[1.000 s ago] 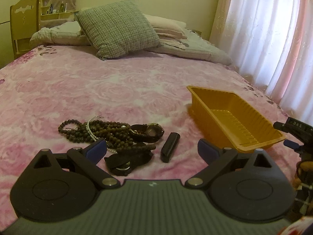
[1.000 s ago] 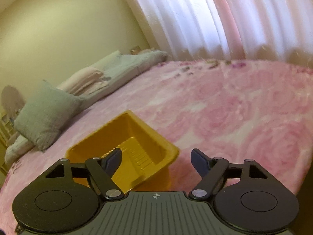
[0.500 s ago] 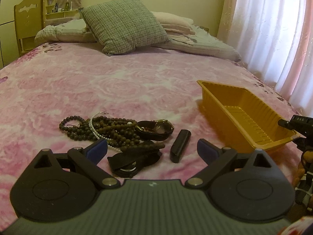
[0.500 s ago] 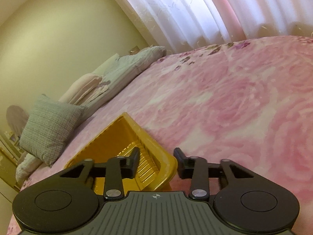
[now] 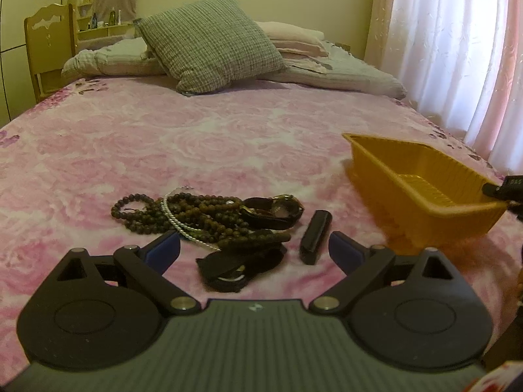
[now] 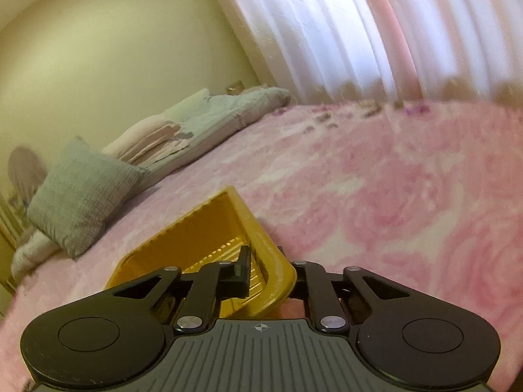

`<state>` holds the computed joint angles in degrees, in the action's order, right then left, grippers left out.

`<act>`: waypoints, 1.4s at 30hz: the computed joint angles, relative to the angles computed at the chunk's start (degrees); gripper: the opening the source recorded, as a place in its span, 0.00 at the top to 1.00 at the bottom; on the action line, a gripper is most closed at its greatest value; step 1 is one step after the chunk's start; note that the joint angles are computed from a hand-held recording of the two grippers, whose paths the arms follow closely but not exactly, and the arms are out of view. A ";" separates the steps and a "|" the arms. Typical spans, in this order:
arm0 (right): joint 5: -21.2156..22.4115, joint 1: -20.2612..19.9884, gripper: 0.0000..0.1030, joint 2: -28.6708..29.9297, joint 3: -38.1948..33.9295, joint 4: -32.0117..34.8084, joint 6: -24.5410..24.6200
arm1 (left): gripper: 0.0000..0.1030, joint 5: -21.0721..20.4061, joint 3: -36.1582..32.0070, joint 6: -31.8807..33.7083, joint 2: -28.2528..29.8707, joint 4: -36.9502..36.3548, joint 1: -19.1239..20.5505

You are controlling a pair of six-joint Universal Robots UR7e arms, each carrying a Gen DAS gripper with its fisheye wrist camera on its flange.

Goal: Organize jewelry
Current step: 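Grasp the rim of the yellow tray with the right gripper, then tilt the yellow tray up with the right gripper while the left gripper reaches the jewelry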

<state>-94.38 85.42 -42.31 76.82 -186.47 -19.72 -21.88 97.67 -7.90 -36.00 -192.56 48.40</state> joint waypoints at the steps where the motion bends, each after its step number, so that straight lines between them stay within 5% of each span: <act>1: -0.46 0.37 0.91 0.02 0.14 -0.42 -1.44 | 0.07 -0.10 0.17 0.60 -0.13 -0.34 0.06; 10: -1.72 2.63 0.92 0.26 1.56 -4.64 -14.64 | 0.11 -0.69 2.23 1.18 -1.61 -1.49 0.40; 26: 10.12 0.63 0.93 -2.26 3.73 -0.71 -40.27 | 0.16 -4.32 3.75 -2.07 -2.86 0.14 0.85; 34: 7.38 1.85 0.93 -0.97 3.53 -3.33 -38.93 | 0.24 -3.44 5.36 -6.31 -3.96 5.52 1.47; 38: 1.55 3.81 0.93 0.22 3.37 -6.65 -36.27 | 0.30 -4.40 5.37 -4.34 -4.09 5.34 2.22; 42: 1.70 4.08 0.93 0.94 3.68 -8.41 -37.45 | 0.36 -4.86 4.04 0.62 -3.35 3.11 2.78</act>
<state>-92.68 89.50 -41.38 80.51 -194.87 -57.18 -26.74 101.71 -7.27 -39.35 -189.44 51.18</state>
